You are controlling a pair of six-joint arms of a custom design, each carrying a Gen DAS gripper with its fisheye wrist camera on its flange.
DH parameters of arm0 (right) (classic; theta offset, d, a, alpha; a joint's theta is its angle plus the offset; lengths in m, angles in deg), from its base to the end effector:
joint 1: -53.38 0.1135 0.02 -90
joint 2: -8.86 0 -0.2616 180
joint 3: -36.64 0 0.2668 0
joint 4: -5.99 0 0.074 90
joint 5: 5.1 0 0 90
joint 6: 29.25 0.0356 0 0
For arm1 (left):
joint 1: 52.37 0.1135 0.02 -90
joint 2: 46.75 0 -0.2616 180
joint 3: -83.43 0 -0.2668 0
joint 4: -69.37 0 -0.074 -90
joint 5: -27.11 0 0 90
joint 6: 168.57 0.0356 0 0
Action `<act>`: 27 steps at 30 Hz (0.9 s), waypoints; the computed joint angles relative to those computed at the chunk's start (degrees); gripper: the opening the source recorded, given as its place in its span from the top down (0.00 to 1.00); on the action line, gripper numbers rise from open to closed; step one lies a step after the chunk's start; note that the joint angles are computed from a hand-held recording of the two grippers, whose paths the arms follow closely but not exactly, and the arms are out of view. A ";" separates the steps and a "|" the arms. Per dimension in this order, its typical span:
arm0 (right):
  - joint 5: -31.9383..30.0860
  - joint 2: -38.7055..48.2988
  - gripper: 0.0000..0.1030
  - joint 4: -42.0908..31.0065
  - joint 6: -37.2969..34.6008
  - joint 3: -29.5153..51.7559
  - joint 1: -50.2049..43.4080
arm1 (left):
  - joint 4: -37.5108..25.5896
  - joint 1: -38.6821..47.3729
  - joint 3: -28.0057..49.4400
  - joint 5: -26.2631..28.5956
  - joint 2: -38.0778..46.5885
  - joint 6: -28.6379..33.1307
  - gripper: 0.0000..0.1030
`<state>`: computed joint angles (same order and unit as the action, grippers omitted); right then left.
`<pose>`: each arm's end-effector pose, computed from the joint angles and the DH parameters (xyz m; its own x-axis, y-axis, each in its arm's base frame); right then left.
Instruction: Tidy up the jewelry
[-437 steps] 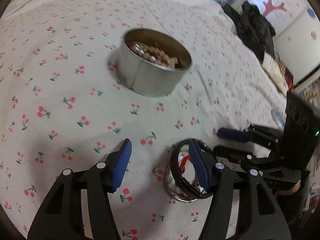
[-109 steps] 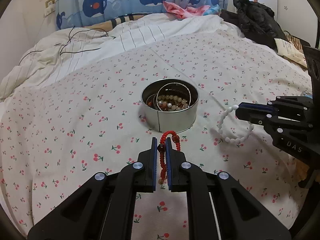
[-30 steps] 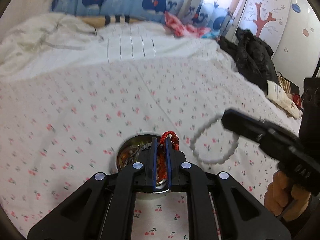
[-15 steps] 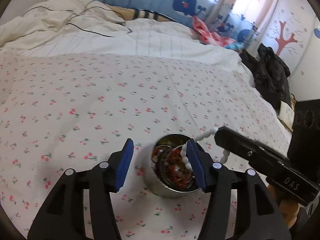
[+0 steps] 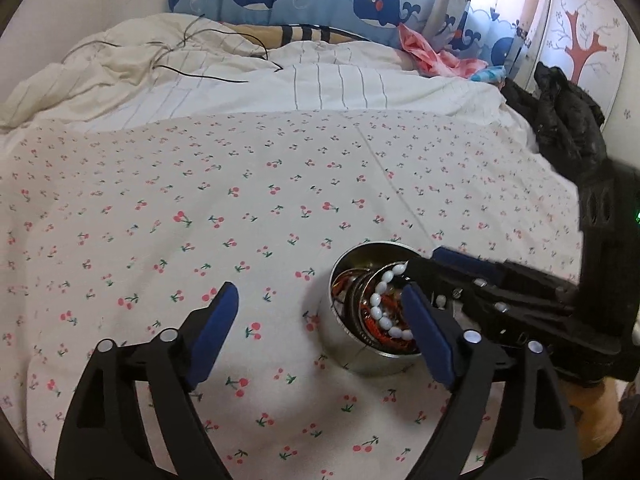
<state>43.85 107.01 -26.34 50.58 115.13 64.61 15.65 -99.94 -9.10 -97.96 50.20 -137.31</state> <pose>0.3588 0.0951 0.2032 -0.6647 -0.2677 -0.6975 -0.6714 0.6235 0.4006 0.2589 -0.2529 0.2372 -0.6795 -0.2936 -0.6724 -0.2920 0.9489 -0.1193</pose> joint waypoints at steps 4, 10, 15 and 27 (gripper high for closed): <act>3.22 -4.50 0.50 4.53 2.07 -3.76 -0.81 | -3.74 -1.92 1.17 -1.78 0.90 -1.54 0.19; 9.29 -12.06 0.36 2.33 -0.48 -10.80 -4.61 | -7.04 -6.72 -3.08 -2.59 -0.72 -9.20 0.18; 11.93 -17.71 0.36 -2.70 -5.31 -17.88 -8.21 | -11.52 -11.47 -3.59 -3.00 1.05 -17.19 0.18; 19.74 -22.02 0.23 -1.11 -9.65 -26.66 -5.77 | -12.05 -14.08 -5.72 0.57 4.71 -21.84 0.11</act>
